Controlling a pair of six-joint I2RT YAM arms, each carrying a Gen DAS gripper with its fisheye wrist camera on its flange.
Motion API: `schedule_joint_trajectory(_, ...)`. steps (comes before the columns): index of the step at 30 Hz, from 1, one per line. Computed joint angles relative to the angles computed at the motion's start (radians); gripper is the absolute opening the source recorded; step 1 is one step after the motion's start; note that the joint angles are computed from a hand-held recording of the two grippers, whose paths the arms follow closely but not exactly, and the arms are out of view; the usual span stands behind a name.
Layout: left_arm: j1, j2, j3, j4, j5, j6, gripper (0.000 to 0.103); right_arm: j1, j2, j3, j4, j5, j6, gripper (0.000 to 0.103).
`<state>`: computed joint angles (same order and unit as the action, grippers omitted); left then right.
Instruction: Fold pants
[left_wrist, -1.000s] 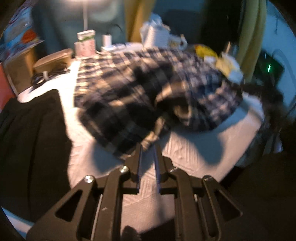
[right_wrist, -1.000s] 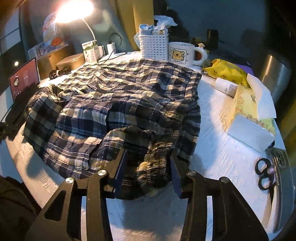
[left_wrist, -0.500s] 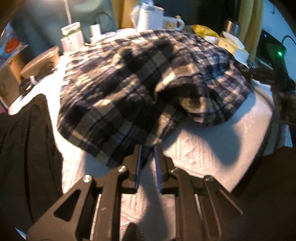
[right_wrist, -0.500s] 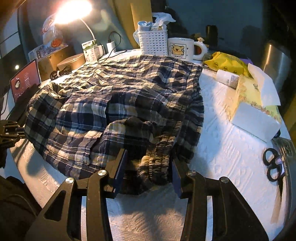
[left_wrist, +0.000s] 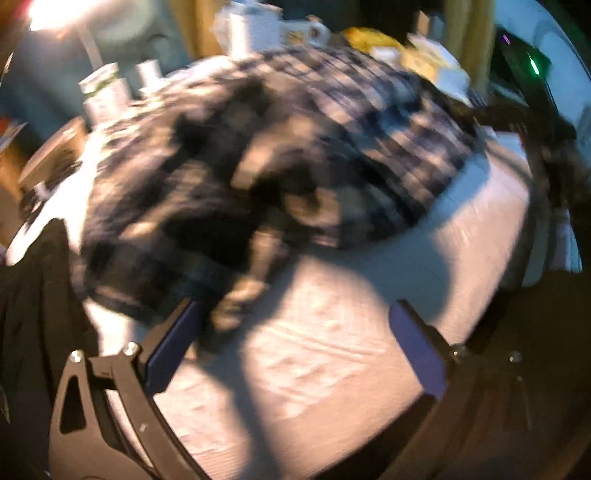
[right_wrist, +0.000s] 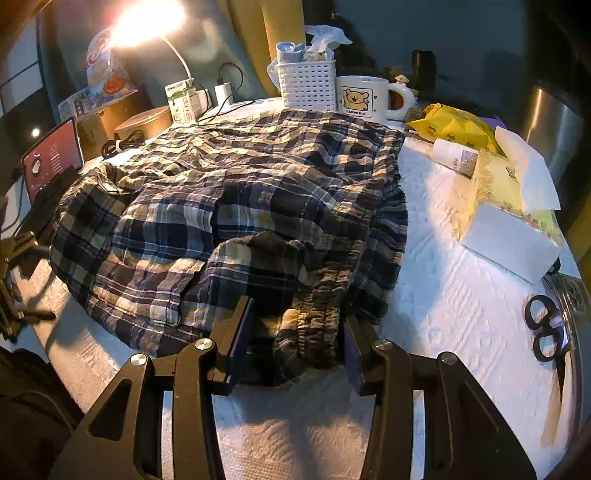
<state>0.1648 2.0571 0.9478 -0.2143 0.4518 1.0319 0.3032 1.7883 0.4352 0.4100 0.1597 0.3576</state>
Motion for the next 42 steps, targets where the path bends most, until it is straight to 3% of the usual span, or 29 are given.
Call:
schedule_joint_trajectory(3,0.031,0.048,0.067,0.021,-0.027,-0.066,0.102,-0.003,-0.001,-0.002,0.002,-0.003,-0.004,0.046)
schedule_joint_trajectory(6,0.039,0.101,0.086,0.059,-0.069,-0.061,0.102,-0.002,0.000,-0.002,0.002,0.002,-0.007,0.046)
schedule_joint_trajectory(9,0.042,0.116,0.093,0.054,-0.020,-0.060,0.097,0.000,-0.014,-0.004,-0.016,0.028,-0.022,0.046)
schedule_joint_trajectory(13,0.060,0.091,0.065,0.044,0.043,-0.009,0.064,-0.023,-0.053,-0.025,-0.042,0.019,-0.054,0.046)
schedule_joint_trajectory(15,0.068,0.085,0.056,0.056,0.064,-0.009,0.041,-0.026,-0.044,-0.021,-0.049,0.003,-0.079,0.046)
schedule_joint_trajectory(17,0.079,0.084,0.056,0.073,0.063,-0.037,0.011,-0.014,-0.015,-0.018,-0.025,0.016,-0.091,0.046)
schedule_joint_trajectory(19,0.092,0.093,0.080,0.048,0.073,-0.061,0.007,-0.010,0.000,-0.024,0.013,0.019,-0.097,0.044)
schedule_joint_trajectory(20,0.101,0.088,0.083,0.044,0.078,-0.071,0.006,-0.013,-0.007,-0.022,0.005,0.016,-0.100,0.022)
schedule_joint_trajectory(23,0.140,0.041,0.075,0.020,0.122,-0.066,0.005,-0.002,-0.085,-0.026,-0.063,0.016,-0.096,0.010)
schedule_joint_trajectory(32,0.297,-0.081,0.166,-0.198,0.275,-0.050,0.004,0.038,-0.452,-0.040,-0.366,0.074,-0.033,0.009)
schedule_joint_trajectory(38,0.396,-0.063,0.205,-0.322,0.280,0.037,0.004,0.056,-0.562,-0.053,-0.493,0.109,-0.006,0.009)
schedule_joint_trajectory(42,0.434,-0.023,0.219,-0.415,0.222,0.138,0.004,0.081,-0.542,-0.077,-0.524,0.125,0.022,0.009)
